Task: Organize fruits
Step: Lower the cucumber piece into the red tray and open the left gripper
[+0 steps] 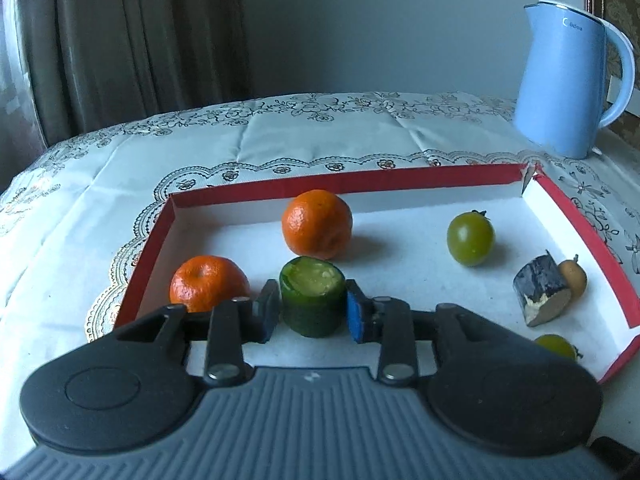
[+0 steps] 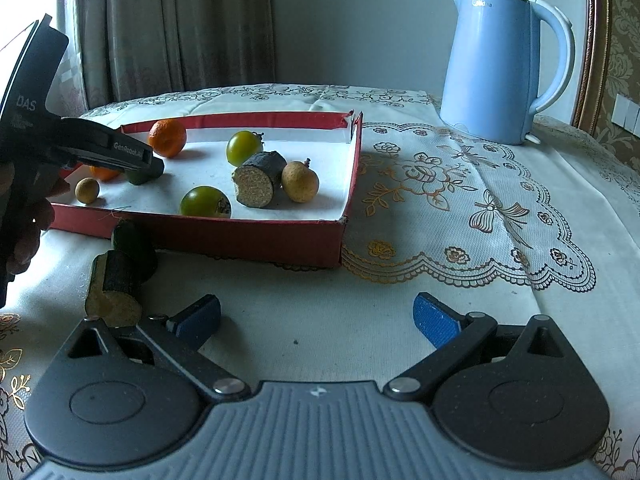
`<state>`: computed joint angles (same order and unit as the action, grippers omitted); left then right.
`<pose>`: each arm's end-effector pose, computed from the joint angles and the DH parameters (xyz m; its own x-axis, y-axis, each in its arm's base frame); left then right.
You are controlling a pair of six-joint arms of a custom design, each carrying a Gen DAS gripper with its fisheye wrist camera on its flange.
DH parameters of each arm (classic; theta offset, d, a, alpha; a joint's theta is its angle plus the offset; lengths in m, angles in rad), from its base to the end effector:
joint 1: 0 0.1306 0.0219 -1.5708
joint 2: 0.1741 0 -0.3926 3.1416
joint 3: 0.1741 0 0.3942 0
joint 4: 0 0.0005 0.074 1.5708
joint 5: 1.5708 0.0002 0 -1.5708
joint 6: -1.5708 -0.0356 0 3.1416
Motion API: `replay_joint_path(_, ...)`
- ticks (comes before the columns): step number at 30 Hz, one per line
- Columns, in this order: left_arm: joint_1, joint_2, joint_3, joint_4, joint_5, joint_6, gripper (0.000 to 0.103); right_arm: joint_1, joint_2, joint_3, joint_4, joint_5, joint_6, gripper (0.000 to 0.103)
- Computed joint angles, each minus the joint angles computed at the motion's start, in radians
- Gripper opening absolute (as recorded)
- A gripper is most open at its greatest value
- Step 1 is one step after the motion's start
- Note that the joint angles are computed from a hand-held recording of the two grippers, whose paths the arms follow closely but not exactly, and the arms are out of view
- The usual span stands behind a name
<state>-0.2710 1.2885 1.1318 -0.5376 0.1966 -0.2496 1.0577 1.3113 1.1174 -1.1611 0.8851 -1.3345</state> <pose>0.4339 -0.1283 0.3895 -0.4968 0.3895 -0.7756 0.5469 0.8344 0.0687 0.2187 0.3310 0.3515 -0.5695 0.2433 -0.7851 0.3561 0.9339 0.0312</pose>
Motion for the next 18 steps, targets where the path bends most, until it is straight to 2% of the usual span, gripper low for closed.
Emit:
replay_joint_path(2, -0.006, -0.004, -0.006, 0.013, -0.022, 0.002, 0.040, 0.000, 0.000, 0.000, 0.001, 0.000, 0.001, 0.103)
replay_joint_path(6, -0.002, -0.002, -0.004, 0.010, -0.014, 0.002, 0.042, 0.000, 0.000, 0.000, 0.000, 0.000, 0.001, 0.103)
replay_joint_path(9, 0.002, -0.017, -0.011, -0.004, 0.007, -0.016, 0.058, 0.000, 0.000, 0.000, 0.001, 0.000, 0.001, 0.103)
replay_joint_path(10, 0.004, -0.028, -0.018, -0.004, 0.013, -0.022, 0.067, 0.000, 0.000, 0.000, 0.001, 0.000, 0.001, 0.103)
replay_joint_path(11, 0.006, -0.043, -0.028, 0.004, 0.018, -0.028, 0.076, 0.000, 0.000, 0.000, 0.001, 0.000, 0.001, 0.103)
replay_joint_path(13, 0.003, -0.082, -0.059, 0.041, 0.003, -0.037, 0.085, 0.000, 0.000, 0.000, 0.001, 0.000, 0.001, 0.103)
replay_joint_path(15, 0.008, -0.111, -0.074, 0.051, 0.015, -0.050, 0.088, 0.001, -0.001, 0.000, 0.000, 0.000, 0.000, 0.103)
replay_joint_path(18, 0.022, -0.145, -0.084, 0.024, 0.025, -0.054, 0.089, -0.001, 0.001, 0.002, 0.000, -0.001, 0.002, 0.103)
